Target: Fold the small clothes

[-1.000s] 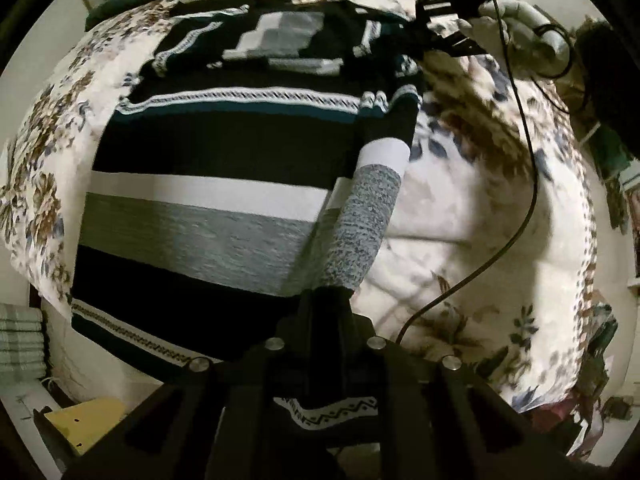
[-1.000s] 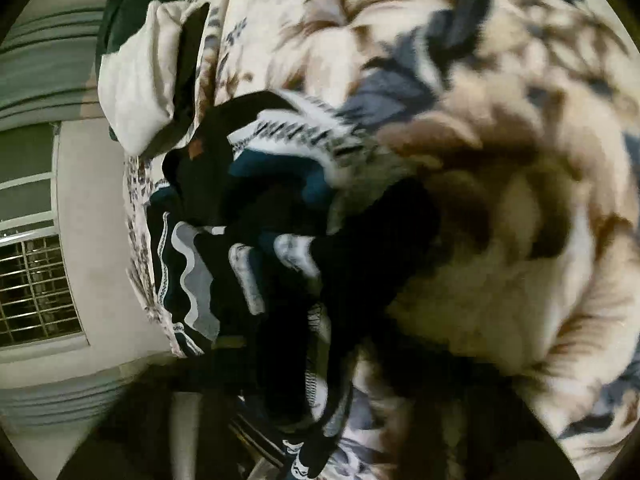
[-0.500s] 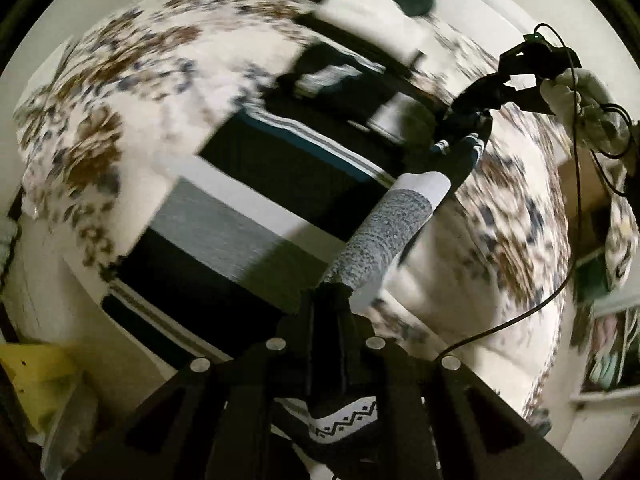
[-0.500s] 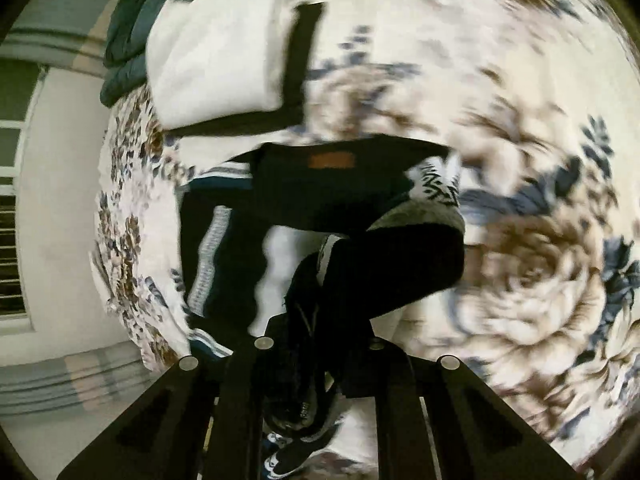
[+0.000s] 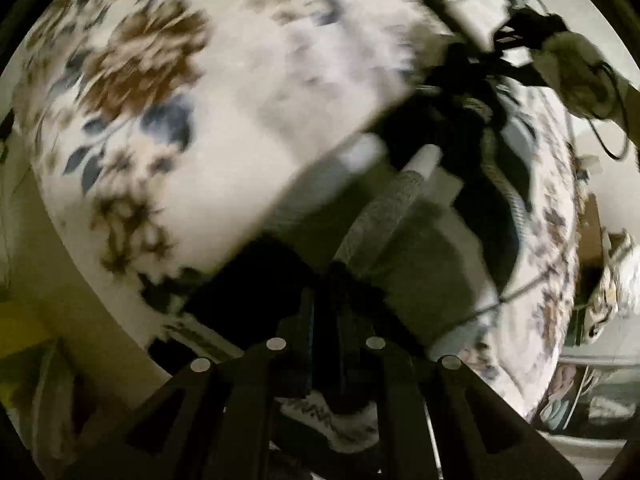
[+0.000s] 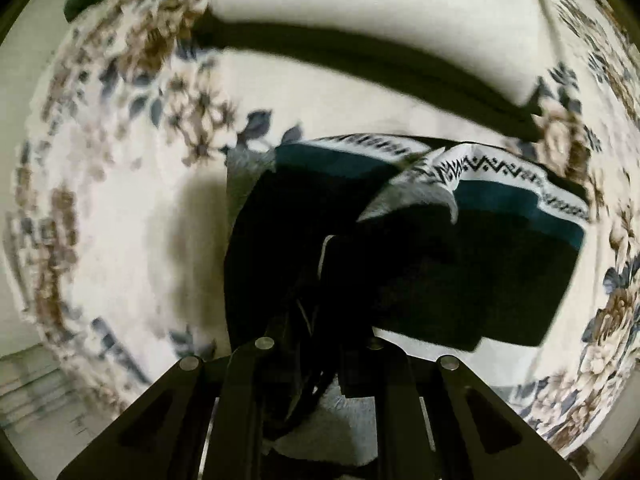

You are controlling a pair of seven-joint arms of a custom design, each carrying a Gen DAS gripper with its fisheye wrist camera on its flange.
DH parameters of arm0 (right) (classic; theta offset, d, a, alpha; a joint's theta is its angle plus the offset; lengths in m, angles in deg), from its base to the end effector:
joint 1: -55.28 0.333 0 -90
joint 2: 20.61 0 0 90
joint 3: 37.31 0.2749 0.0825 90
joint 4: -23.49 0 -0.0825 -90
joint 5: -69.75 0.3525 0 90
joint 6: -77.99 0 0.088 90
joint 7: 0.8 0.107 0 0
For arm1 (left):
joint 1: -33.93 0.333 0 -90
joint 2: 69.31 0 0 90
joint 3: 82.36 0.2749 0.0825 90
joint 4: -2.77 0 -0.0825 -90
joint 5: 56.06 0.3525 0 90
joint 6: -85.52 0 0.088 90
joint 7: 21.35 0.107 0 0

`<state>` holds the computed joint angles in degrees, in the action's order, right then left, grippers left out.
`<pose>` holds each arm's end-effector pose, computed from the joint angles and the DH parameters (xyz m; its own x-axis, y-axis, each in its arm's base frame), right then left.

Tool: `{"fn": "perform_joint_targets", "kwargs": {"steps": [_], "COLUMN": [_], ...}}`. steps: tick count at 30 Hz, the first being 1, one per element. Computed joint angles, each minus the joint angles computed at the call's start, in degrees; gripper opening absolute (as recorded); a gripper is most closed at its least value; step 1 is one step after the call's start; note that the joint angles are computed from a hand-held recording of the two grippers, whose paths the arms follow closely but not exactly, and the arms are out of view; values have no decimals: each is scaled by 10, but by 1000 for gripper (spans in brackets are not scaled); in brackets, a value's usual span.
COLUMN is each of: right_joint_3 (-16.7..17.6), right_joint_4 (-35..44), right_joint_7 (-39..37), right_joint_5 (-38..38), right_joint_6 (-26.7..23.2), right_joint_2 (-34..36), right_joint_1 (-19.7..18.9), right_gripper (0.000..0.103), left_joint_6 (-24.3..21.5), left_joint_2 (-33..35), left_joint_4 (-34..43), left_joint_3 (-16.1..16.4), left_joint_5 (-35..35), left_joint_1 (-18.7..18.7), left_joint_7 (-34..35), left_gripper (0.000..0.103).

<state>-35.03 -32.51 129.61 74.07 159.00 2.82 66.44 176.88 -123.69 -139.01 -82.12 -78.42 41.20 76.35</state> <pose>0.5899 0.1439 0.5943 -0.4449 -0.8913 -0.0868 -0.8955 0.4435 0.0365 0.2706 -0.0042 0.5659 -0.0313 -0.9282 0.3707 -0.9929 -0.0136 -0.1180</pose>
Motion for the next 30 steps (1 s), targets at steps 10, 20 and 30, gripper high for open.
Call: {"fn": "perform_joint_targets", "kwargs": {"steps": [10, 20, 30], "right_joint_3": [10, 8, -52], "right_joint_4": [-32, -335, -629], "right_joint_7": [-4, -20, 13], "right_joint_5": [62, 78, 49], "right_joint_6": [25, 89, 167], "right_joint_2": [-24, -306, -544], "right_joint_1": [-24, 7, -24], "right_gripper": [50, 55, 55], "left_joint_6": [-44, -48, 120], "left_joint_2": [82, 66, 274], "left_joint_4": [46, 61, 246], "left_joint_3": [53, 18, -60], "left_joint_5": [79, -11, -80], "left_joint_1": [80, 48, -75], "left_joint_7": [61, 62, 51], "left_gripper": [24, 55, 55]}}
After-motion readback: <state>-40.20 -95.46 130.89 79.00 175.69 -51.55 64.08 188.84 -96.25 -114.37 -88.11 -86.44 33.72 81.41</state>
